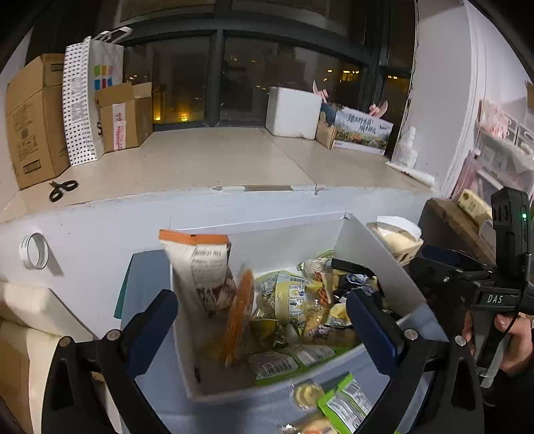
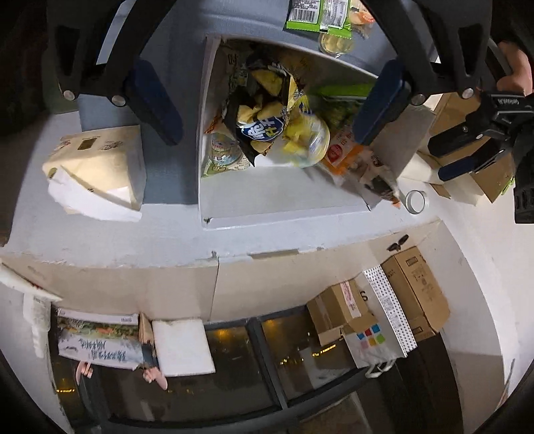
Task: Organize snacks
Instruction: 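Carry both packs over the white box and open both tools to drop them, then grasp the green-and-white snack bar pack with the right tool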
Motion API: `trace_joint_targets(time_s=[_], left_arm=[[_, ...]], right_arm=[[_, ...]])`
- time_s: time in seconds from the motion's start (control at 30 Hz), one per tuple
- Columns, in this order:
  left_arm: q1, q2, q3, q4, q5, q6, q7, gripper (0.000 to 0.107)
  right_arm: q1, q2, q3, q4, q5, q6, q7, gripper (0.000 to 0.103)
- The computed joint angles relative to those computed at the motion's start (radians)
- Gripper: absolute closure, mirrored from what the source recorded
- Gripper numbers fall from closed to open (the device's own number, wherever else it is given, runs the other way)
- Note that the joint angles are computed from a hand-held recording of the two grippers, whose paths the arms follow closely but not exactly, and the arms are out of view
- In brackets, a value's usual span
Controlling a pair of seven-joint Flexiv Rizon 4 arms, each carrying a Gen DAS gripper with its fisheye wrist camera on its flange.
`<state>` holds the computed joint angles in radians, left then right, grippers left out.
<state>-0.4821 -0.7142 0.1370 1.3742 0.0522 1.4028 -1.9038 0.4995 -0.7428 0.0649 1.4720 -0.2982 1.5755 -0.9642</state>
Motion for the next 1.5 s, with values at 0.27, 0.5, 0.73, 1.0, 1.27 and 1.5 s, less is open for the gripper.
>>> trace_joint_targets(time_s=[0.27, 0.5, 0.73, 1.0, 1.27, 1.5], left_arm=[[-0.171, 0.147, 0.185, 0.250, 0.079, 0.167, -0.119, 0.004], [-0.279, 0.235, 0.227, 0.463, 0.070, 0.299, -0.132, 0.004], [-0.383, 0.227, 0.246, 0.595, -0.010, 0.367, -0.124, 0.004], [-0.400, 0.221, 0.216, 0.666, -0.119, 0.419, -0.073, 0.004], [-0.330, 0.218, 0.121, 0.690, -0.200, 0.441, 0.004, 0.004], [-0.331, 0.215, 0.096, 0.710, -0.290, 0.462, 0.076, 0.004]], right_arm=[[0.154, 0.158, -0.156, 0.270, 0.059, 0.238, -0.016, 0.000], [0.350, 0.260, -0.249, 0.497, 0.243, 0.335, -0.139, 0.000], [0.485, 0.264, -0.283, 0.603, 0.347, 0.286, -0.188, 0.000], [0.416, 0.154, -0.214, 0.508, 0.240, 0.191, -0.123, 0.000], [0.245, 0.051, -0.068, 0.338, 0.107, 0.067, -0.042, 0.000], [0.189, 0.008, -0.026, 0.273, 0.041, 0.009, 0.023, 0.000]])
